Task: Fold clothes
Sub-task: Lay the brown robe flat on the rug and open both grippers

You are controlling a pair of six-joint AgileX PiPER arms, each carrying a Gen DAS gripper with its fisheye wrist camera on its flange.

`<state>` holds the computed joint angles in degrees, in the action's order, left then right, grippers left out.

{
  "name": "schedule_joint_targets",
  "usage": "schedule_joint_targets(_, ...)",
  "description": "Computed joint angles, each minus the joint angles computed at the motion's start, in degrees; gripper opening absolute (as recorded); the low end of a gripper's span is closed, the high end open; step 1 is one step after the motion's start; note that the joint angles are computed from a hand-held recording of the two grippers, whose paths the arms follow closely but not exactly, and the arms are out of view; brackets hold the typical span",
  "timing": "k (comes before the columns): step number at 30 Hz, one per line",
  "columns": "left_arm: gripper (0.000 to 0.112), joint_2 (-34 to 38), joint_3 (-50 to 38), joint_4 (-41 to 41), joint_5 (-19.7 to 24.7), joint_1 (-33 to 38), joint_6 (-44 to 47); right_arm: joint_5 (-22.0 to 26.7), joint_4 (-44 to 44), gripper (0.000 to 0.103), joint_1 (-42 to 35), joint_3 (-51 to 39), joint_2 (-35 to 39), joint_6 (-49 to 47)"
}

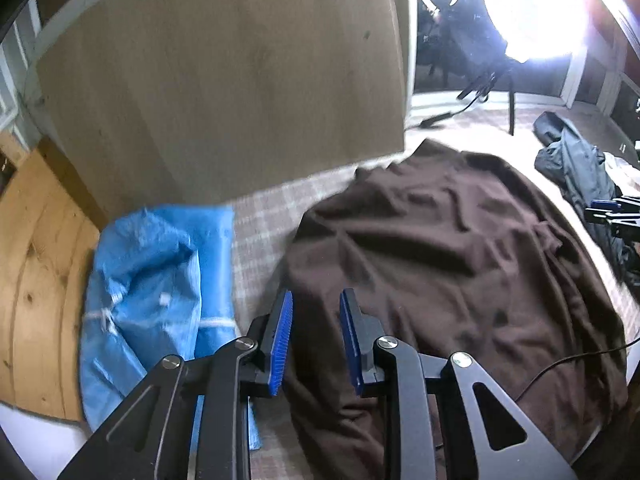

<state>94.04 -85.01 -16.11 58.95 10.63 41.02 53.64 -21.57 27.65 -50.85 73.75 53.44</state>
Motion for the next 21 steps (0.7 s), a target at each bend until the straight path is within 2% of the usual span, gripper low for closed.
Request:
schedule_joint_targets(3,0.027,4.4,0.9,-1.8,2.8,4.9,1.1,-0.5,-0.2,0.043,-1.1,2.2,-0.4,-1.0)
schedule_joint_targets(7,0.027,5.5,8.3,-2.3,2.5,8.3,1.8,-5.6,7.6,0.044,-7.0,6.4,-1.2,-8.6)
schedule_joint_targets(10,0.029,3.1,14.7,-0.4,-1.7,7.0,1.4,-9.1,12.9,0.044,-10.0,9.6,-2.4,-12.8)
schedule_joint_targets(12,0.029,2.8,16.6,-0.5,-2.5,6.6,1.0,-11.2,17.4,0.045,-11.8,11.5,-2.7,-16.6)
schedule_joint_targets(15,0.022,1.9,18.7,-1.6,-3.4,6.6,1.3,-13.2,22.5,0.045,-12.5,13.2,-2.6,-21.7)
schedule_joint_targets(16,0.015,1.6,19.0,-2.2,-3.0,6.9,1.7,-13.7,23.9,0.045,-12.4,13.7,-2.5,-23.3)
schedule_joint_targets(17,0.002,1.4,19.1,-3.0,-2.3,7.4,2.3,-14.3,25.3,0.045,-12.4,14.2,-2.4,-25.0)
schedule_joint_targets(18,0.002,0.9,19.3,-3.3,-2.1,7.6,2.4,-14.8,26.7,0.044,-12.3,14.7,-2.3,-26.7)
schedule_joint_targets(19,0.002,0.2,19.3,-3.7,-1.6,8.0,2.9,-15.5,28.3,0.039,-12.3,15.1,-2.7,-28.5)
schedule_joint_targets(20,0.002,-0.5,19.1,-4.0,-1.1,8.4,3.2,-15.3,28.4,0.008,-12.0,15.0,-2.9,-28.8)
schedule_joint_targets(21,0.002,-1.3,18.6,-3.8,-0.6,8.8,2.9,-14.8,28.1,0.002,-11.6,14.6,-3.1,-28.9)
